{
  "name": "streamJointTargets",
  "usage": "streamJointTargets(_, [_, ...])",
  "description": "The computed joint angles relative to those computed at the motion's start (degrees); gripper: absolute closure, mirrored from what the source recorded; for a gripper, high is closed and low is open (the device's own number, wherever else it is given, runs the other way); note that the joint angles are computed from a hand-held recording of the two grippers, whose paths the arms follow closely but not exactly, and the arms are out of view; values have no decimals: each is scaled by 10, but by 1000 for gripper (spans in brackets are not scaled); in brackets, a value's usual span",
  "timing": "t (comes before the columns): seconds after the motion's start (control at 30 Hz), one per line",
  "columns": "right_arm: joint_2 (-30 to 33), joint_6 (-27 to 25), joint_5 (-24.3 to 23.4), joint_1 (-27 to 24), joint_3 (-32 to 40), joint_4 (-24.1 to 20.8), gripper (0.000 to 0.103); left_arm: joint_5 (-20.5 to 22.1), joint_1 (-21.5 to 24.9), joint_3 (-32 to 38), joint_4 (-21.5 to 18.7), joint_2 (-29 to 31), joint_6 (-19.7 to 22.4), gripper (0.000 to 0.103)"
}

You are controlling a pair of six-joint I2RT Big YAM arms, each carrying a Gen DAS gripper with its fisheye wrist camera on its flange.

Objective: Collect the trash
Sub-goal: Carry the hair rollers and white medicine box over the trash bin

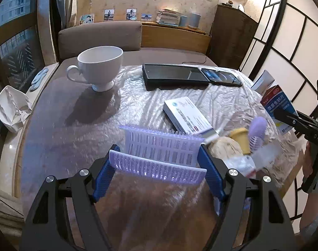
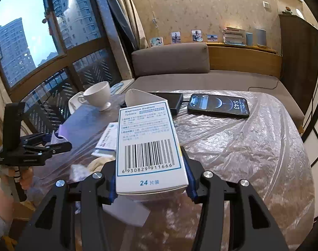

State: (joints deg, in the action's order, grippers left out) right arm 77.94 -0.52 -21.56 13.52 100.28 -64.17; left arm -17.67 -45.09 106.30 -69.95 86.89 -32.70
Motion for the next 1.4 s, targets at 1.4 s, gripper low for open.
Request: streamJointTargets(1.4, [-227,7,60,88,-202,-19,55,-143,-202,-100,-3,-82,-71,26])
